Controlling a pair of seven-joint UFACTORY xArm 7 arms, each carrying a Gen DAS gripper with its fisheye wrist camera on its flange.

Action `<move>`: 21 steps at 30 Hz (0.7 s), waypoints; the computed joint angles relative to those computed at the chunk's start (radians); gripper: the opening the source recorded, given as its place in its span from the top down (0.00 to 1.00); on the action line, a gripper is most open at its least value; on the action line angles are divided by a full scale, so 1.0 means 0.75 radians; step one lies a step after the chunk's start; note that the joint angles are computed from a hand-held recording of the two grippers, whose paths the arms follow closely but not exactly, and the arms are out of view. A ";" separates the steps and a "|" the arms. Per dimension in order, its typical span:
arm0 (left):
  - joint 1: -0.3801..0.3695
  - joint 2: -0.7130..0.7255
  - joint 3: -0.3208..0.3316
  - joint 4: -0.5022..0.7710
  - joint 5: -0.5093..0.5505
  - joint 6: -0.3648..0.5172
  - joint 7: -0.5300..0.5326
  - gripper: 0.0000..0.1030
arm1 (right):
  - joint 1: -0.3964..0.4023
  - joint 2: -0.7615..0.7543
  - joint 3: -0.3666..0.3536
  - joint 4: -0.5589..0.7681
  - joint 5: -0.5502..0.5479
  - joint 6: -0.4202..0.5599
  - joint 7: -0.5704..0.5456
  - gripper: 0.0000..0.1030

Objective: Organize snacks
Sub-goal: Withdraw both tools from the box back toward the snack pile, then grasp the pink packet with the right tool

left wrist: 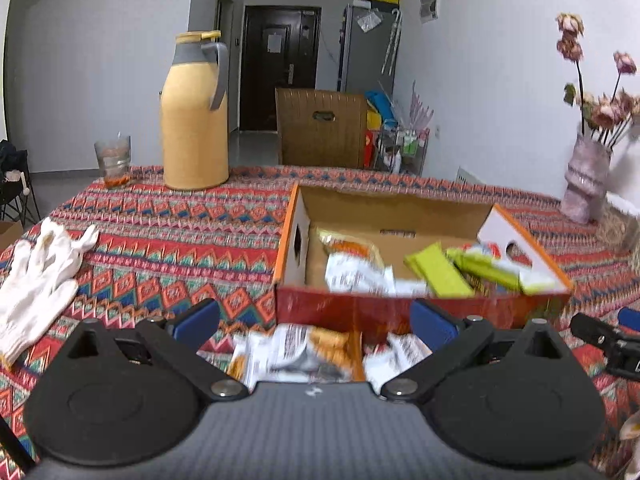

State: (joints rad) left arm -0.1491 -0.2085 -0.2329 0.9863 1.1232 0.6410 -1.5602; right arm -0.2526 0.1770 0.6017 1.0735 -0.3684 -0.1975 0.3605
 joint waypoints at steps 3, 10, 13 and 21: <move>-0.005 -0.012 0.002 -0.044 -0.018 -0.023 -0.004 0.00 | -0.139 -0.015 0.135 -0.049 -0.038 0.017 0.035 0.00; -0.002 0.014 -0.011 -0.105 0.070 -0.066 -0.097 0.00 | -0.345 -0.031 0.352 -0.120 -0.028 0.045 0.020 0.00; -0.016 0.042 0.001 -0.099 0.072 -0.055 -0.093 0.00 | -0.331 -0.040 0.340 -0.136 0.000 0.051 0.006 0.00; -0.025 0.038 0.023 -0.115 0.101 -0.081 -0.154 0.00 | -0.316 -0.032 0.341 -0.145 0.067 0.054 -0.042 0.00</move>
State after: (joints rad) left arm -0.1675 -0.1798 -0.2156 0.9001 1.1989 0.5802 -1.6754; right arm -0.4894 0.1527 0.8571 0.9650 -0.3184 -0.1573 0.3289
